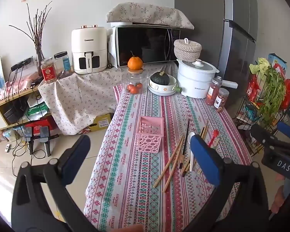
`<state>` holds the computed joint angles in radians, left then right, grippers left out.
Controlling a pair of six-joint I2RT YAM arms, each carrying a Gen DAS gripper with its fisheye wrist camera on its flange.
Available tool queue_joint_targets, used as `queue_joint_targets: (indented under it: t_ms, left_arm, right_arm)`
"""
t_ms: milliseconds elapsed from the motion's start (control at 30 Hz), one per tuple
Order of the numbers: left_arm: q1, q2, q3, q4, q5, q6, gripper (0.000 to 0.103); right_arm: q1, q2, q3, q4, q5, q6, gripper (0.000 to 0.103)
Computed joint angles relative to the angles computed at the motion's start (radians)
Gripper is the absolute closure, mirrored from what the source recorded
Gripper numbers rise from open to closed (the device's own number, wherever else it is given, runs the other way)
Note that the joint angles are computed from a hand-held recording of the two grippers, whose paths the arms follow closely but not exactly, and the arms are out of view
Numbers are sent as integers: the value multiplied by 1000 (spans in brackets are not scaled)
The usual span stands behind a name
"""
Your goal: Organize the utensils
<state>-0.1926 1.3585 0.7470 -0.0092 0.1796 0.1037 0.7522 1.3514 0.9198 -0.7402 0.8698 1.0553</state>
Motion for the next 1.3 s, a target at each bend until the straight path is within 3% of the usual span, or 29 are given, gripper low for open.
queue_joint_targets:
  t_ms: [167, 433, 1300]
  left_arm:
    - [-5, 3, 3, -7, 2, 4, 0]
    - [-20, 7, 10, -17, -12, 3, 0]
    - [-14, 12, 4, -1, -9, 3, 0]
  right_arm:
    - [-37, -28, -14, 33, -46, -32, 0]
    - [-1, -2, -8, 31, 10, -8, 0]
    - [-2, -5, -9, 36, 8, -1, 0]
